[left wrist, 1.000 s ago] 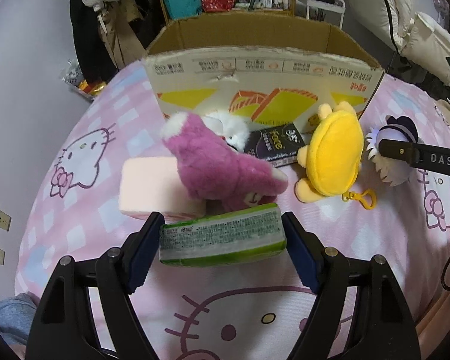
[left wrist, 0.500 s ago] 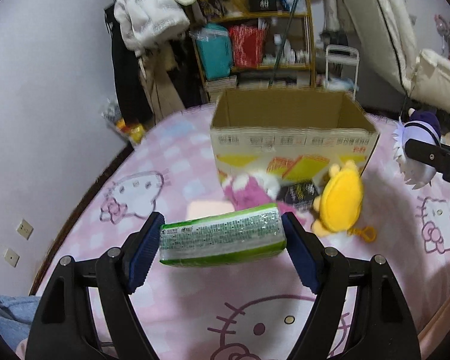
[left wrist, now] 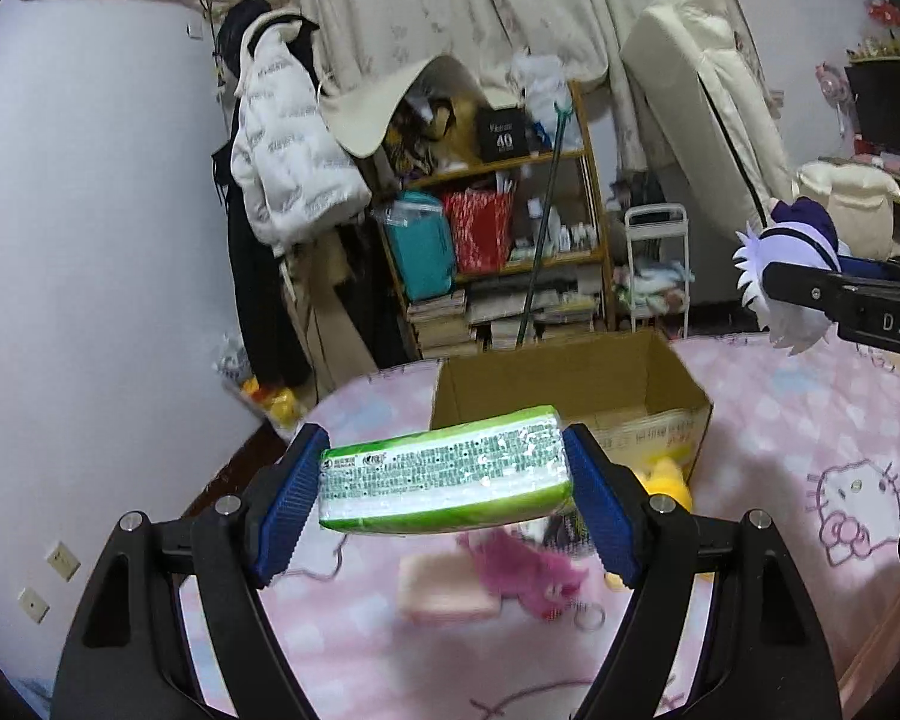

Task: Organize soft objects
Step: 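Carry the purple plush in the right tool while the left tool carries the tissue pack over the box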

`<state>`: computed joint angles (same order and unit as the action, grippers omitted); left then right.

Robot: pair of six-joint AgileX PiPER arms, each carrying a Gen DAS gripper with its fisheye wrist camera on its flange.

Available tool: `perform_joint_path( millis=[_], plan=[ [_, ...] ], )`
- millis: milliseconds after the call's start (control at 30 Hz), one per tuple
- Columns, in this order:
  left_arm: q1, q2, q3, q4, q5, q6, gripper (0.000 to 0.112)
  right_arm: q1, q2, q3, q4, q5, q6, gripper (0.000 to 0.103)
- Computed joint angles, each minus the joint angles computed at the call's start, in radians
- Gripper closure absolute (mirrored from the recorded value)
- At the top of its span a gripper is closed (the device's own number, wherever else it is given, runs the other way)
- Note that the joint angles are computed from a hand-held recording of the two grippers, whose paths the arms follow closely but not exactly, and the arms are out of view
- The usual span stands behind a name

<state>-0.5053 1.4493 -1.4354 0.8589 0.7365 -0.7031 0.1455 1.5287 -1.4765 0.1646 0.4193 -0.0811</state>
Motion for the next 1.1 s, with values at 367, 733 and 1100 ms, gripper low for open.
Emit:
perform_joint_path(
  millis=[367,733,1100],
  plan=[
    [0.055,0.140,-0.251,0.094,-0.028,-0.050,0.034,0.053,0.128,-0.281,-0.145,0.029,0.069,0.025],
    [0.155,0.267,-0.434,-0.074,-0.120,0.098,0.034,0.077,0.238,-0.429,-0.203,0.043,0.116,0.024],
    [0.215,0.402,-0.474,-0.266,-0.180,0.233,0.034,0.047,0.345,-0.432,-0.095,0.036,0.060,0.024]
  ],
)
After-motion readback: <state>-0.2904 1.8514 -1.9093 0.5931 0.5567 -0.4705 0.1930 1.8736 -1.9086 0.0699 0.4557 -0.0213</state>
